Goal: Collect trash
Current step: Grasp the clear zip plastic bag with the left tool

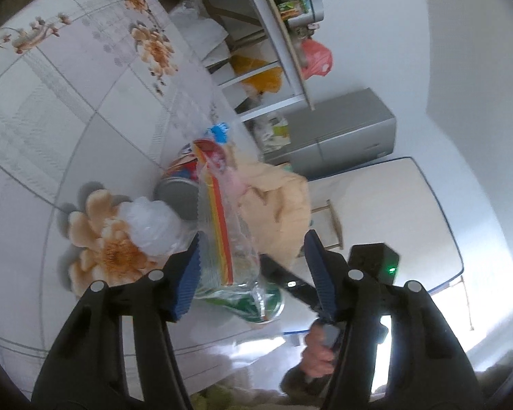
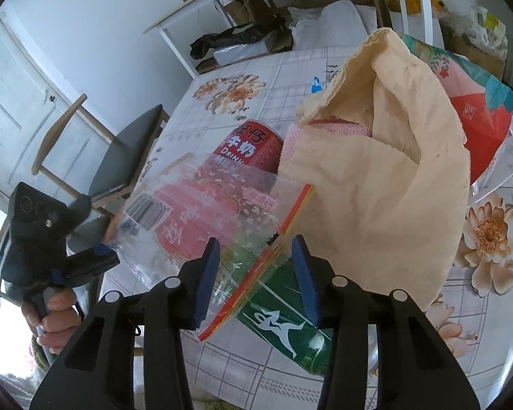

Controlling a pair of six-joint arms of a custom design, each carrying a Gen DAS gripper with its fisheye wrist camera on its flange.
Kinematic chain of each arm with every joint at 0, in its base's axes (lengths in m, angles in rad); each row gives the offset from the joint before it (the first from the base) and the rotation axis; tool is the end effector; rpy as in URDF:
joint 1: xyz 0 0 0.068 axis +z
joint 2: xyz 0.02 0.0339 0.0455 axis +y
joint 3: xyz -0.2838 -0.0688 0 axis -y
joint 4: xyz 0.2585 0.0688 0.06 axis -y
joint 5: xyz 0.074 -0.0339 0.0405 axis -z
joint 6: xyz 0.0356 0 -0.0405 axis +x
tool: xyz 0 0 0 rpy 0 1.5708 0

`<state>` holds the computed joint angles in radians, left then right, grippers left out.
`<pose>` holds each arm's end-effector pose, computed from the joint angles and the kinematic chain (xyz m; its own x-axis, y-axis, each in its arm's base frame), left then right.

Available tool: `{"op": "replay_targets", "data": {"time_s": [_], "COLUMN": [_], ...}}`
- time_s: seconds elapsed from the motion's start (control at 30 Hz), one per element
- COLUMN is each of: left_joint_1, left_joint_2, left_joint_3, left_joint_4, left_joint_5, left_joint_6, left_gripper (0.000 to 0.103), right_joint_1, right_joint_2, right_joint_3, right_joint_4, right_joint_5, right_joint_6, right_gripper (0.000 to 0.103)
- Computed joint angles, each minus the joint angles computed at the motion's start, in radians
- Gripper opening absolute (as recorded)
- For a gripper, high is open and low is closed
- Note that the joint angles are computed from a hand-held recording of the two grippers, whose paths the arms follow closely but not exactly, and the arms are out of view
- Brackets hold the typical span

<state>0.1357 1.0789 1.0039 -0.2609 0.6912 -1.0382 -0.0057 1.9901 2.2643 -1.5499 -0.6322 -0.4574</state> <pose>0.2448 0.0105 0.3707 -0.5898 -0.7504 -0.2984 -0.0315 0.3906 -0.9200 0.3981 0.0188 0.4022 -0.7845 -0.3518 -0.5106 -0.5726 0.7271 0.3788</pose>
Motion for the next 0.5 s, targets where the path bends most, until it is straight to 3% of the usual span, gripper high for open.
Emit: {"op": "replay_targets", "data": {"time_s": [0.2,0.43,0.5], "left_joint_1": [-0.093,-0.188,-0.196], "left_joint_2": [0.056,0.124,0.127], "left_joint_3": [0.097,0.215,0.222], "left_joint_4": [-0.124,-0.277,-0.283], "left_joint_5": [-0.115,-0.301,-0.313], "left_joint_6": [0.096,0.210,0.223], "left_gripper": [0.047,0.028,0.023], "right_joint_1": [-0.004,-0.007,-0.011], "right_joint_2": [-0.008,-0.022,-0.026], "right_joint_3": [-0.017,-0.037,-0.039], "right_joint_4": [0.009,0.017,0.019], "right_joint_5": [-0.004,-0.012,-0.017], "right_joint_6": [-0.001,-0.008,-0.008], "right_gripper": [0.042,0.042,0.042]}}
